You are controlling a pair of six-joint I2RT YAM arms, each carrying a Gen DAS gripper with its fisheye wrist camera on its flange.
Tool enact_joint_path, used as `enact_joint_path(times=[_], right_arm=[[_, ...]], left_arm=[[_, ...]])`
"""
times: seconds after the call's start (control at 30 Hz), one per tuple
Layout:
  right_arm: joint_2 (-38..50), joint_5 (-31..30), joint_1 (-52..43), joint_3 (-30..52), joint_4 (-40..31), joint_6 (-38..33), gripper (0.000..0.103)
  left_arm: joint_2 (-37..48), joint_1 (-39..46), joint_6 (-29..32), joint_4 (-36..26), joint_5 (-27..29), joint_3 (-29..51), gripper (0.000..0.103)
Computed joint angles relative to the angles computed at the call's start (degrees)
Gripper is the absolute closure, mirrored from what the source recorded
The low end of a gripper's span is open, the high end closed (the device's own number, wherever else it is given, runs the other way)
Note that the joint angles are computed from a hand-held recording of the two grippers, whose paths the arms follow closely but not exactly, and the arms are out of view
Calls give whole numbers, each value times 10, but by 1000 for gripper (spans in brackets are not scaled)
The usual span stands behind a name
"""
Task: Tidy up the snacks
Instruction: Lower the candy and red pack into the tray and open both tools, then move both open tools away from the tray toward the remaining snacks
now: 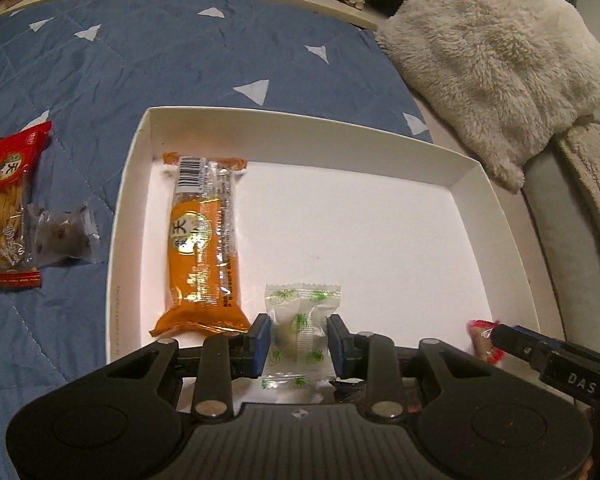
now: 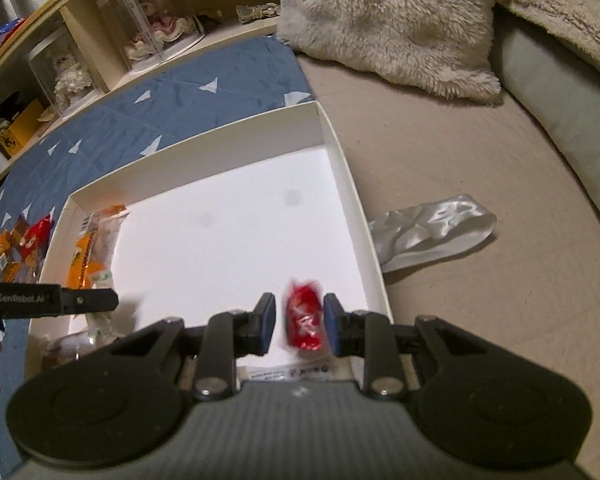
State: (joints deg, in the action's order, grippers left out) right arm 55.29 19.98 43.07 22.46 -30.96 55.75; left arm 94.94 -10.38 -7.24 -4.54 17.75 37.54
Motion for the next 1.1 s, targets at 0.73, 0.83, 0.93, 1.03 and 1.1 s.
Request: enact_joint_path(times=[0.73, 0.83, 0.93, 1.03, 1.1], right_arm=[[-50, 65, 123, 63, -157, 92, 27], [-51, 87, 163, 80, -194, 130, 15], [-49, 109, 204, 98, -228, 169, 8], [-31, 123, 233, 118, -259, 201, 1], [-15, 130, 251, 131, -282, 227, 1]], left_arm=[[-147, 23, 62, -133, 19, -23, 36], [-175, 29, 74, -154, 25, -31, 19], [-205, 32, 87, -178, 24, -37, 14], [-233, 36, 100, -205, 25, -42, 5], [-249, 40, 107, -223, 26, -44, 4]])
